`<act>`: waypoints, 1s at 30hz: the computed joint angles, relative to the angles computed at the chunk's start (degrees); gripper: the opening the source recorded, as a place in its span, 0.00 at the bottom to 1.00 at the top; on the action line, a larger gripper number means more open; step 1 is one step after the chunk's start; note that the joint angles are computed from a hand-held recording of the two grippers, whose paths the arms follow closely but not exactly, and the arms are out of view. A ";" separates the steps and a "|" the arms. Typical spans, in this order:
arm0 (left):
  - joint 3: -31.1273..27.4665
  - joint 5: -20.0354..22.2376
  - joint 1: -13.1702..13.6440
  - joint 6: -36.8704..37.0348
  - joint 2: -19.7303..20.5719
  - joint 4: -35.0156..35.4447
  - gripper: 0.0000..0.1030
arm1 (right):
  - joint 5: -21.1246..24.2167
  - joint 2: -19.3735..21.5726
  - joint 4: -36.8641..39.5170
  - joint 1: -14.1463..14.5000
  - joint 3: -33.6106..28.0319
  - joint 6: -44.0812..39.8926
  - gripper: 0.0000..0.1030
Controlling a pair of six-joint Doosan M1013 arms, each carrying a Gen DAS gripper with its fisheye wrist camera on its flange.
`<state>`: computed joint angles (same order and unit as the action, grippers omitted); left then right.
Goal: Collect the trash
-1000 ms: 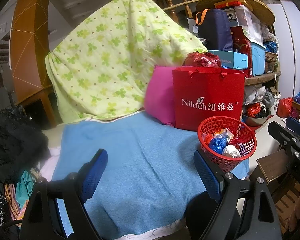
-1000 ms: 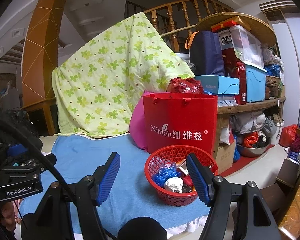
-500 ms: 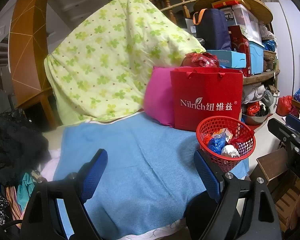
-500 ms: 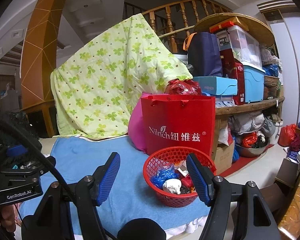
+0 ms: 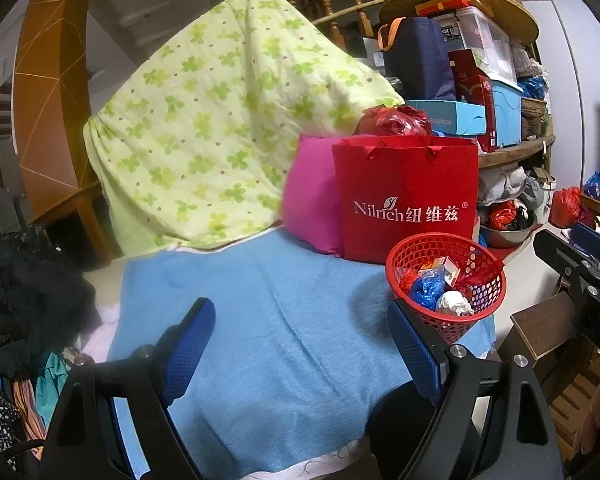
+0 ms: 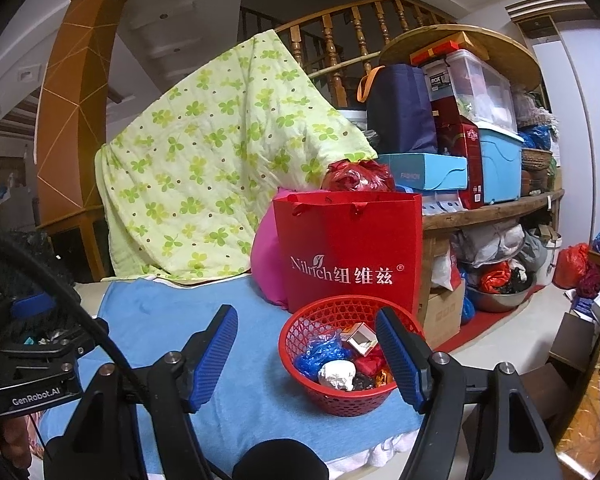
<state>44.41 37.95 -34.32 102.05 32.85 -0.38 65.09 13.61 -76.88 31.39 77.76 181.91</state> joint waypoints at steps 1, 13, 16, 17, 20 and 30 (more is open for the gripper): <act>-0.02 0.02 0.05 0.25 -0.01 -0.18 0.85 | 0.19 0.00 -0.12 0.05 -0.01 0.08 0.73; 0.86 -0.65 -0.29 1.30 -0.67 -0.06 0.85 | 0.30 -0.19 -0.54 0.17 0.32 0.48 0.73; 1.07 -0.77 -0.35 1.15 -0.77 0.01 0.85 | 0.42 -0.20 -0.50 0.21 0.35 0.38 0.73; 1.03 -0.67 -0.33 1.26 -0.75 -0.15 0.85 | 0.45 -0.22 -0.44 0.23 0.34 0.35 0.73; 1.05 -0.70 -0.36 1.16 -0.74 -0.10 0.85 | 0.83 0.01 -0.19 0.42 -0.19 -0.10 0.73; 0.82 -0.03 -0.71 1.44 -0.52 -0.23 0.85 | 0.98 -0.20 0.22 0.22 0.07 0.40 0.73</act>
<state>45.23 37.92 -35.03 103.48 32.33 -0.61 66.08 13.41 -76.67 31.61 77.83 182.31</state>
